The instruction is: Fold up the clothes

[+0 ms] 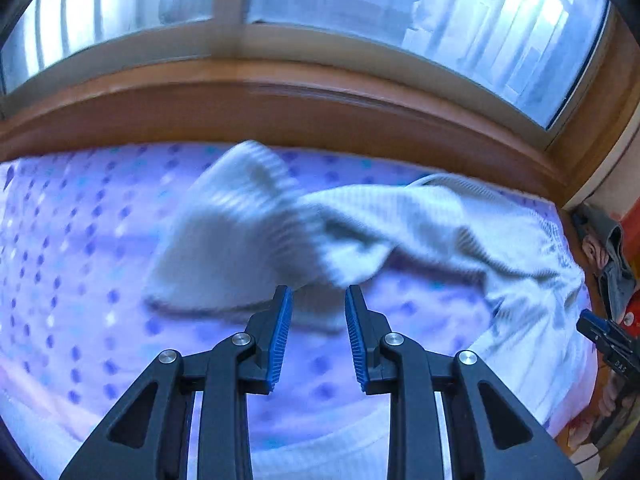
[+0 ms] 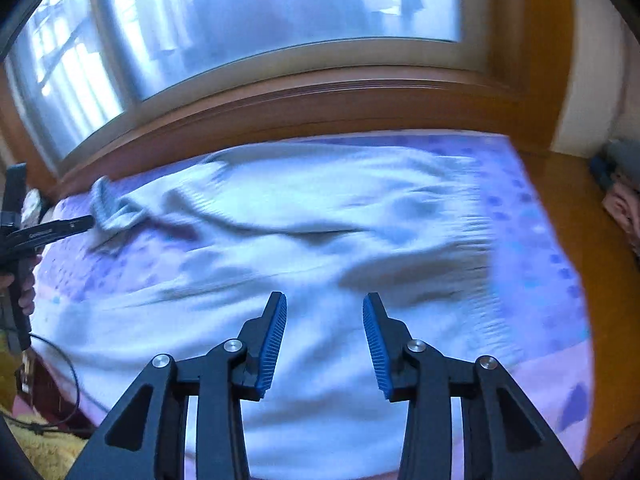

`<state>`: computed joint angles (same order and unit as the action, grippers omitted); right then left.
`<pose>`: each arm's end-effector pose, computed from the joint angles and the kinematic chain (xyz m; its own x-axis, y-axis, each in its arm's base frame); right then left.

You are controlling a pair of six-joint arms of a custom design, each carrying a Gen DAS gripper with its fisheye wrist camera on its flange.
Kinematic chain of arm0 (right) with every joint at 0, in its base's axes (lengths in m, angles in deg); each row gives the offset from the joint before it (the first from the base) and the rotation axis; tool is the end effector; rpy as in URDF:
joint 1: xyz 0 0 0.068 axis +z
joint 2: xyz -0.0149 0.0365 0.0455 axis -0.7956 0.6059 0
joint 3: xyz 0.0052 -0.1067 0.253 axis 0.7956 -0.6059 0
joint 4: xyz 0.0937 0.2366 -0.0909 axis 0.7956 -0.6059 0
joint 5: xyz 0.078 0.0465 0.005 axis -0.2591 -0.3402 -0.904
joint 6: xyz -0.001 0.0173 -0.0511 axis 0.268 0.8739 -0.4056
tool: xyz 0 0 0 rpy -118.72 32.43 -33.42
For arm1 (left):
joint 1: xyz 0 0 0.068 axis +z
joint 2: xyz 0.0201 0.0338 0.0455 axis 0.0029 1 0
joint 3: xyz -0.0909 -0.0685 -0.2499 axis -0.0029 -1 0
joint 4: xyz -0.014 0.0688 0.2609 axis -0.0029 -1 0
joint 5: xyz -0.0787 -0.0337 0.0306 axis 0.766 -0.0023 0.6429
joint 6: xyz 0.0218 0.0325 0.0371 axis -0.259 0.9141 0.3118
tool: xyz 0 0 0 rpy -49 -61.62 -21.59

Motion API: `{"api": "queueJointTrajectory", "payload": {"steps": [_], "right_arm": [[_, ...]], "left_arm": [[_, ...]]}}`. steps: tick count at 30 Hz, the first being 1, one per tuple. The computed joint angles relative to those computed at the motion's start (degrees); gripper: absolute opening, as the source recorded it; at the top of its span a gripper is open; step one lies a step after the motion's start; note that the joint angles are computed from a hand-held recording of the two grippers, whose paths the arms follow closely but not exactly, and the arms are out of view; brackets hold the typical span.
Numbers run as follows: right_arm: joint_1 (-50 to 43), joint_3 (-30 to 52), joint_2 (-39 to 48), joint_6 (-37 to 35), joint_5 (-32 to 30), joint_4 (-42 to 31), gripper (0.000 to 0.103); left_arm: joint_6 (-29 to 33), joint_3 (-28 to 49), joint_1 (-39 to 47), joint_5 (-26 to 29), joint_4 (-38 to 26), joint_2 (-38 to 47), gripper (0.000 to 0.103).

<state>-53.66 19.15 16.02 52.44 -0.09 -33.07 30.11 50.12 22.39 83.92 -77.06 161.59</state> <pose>0.3224 0.0061 0.2133 -0.7795 -0.1541 -0.6071 -0.3075 0.9386 0.1566 0.3111 0.1152 0.2050 -0.8045 -0.2415 -0.5426 -0.1432 0.9655 -0.2174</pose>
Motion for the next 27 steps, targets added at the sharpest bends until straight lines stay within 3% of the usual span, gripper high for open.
{"api": "queueJointTrajectory", "payload": {"steps": [5,10,14,19,24,25,26,27], "right_arm": [[14.8,-1.1,0.1,13.3,7.7,2.6,0.040],[27.4,2.9,5.5,24.8,11.7,4.6,0.040],[37.6,14.3,14.4,22.9,18.8,3.3,0.041],[45.4,37.6,30.5,12.1,26.5,-4.9,0.041],[48.5,59.9,45.9,6.1,31.1,-15.2,0.046],[48.8,62.0,47.6,6.2,31.6,-17.0,0.043],[49.1,64.1,49.3,7.3,31.7,-18.9,0.027],[49.4,66.0,50.8,8.3,32.1,-20.5,0.019]], "left_arm": [[10.1,2.5,9.8,7.5,-3.4,4.6,0.027],[22.9,9.8,18.0,13.6,-11.3,12.1,0.027],[30.3,13.6,21.3,15.5,-16.3,15.7,0.027],[34.3,15.5,24.2,18.5,-19.4,17.7,0.027],[37.5,18.2,28.2,19.8,-24.3,19.5,0.027],[38.1,18.1,28.6,19.4,-24.2,19.6,0.027],[38.7,17.9,29.0,19.0,-24.0,19.6,0.027],[38.4,17.7,29.5,18.7,-23.7,19.5,0.027]]}}
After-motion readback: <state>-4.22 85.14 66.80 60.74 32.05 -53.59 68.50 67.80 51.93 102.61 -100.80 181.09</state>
